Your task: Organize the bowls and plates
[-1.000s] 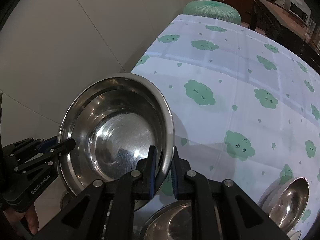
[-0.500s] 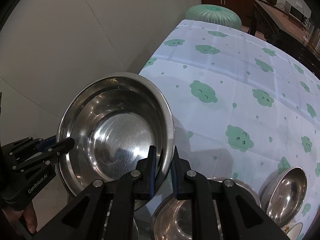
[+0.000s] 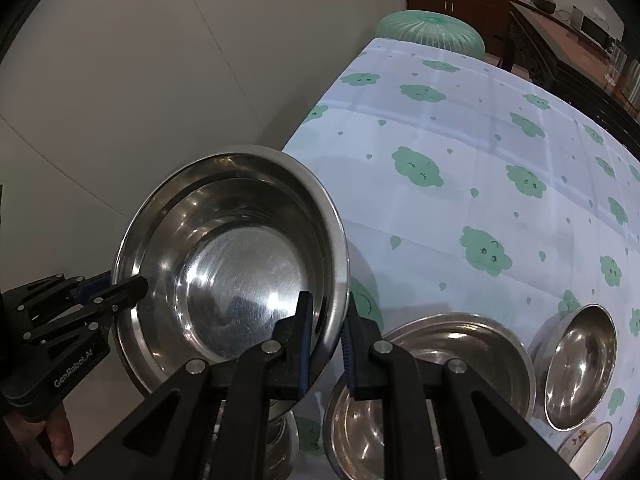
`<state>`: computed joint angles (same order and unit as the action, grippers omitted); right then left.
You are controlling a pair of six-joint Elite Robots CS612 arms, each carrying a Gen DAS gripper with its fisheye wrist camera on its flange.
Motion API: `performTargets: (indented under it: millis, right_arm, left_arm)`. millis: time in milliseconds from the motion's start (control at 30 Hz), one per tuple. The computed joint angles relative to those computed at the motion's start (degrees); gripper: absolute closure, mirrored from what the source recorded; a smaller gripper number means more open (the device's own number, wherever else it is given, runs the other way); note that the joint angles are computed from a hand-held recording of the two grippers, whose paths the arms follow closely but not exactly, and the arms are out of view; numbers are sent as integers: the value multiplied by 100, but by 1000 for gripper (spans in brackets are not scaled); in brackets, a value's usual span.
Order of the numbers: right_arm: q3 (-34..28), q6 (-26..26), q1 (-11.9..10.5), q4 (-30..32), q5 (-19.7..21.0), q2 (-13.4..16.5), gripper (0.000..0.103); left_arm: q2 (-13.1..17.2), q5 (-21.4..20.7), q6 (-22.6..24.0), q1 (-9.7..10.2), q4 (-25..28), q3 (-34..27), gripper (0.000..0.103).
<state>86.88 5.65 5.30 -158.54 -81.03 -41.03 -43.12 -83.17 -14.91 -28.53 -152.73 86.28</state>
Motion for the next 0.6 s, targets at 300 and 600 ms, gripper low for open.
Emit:
performTargets:
  millis: [300, 600]
  right_arm:
    - [94, 9, 70, -54, -18, -54, 88]
    - [192, 13, 114, -108, -57, -111, 88]
  left_arm:
    - [-89, 0, -35, 16, -134, 167, 87]
    - [-151, -19, -41, 16, -275, 315, 87]
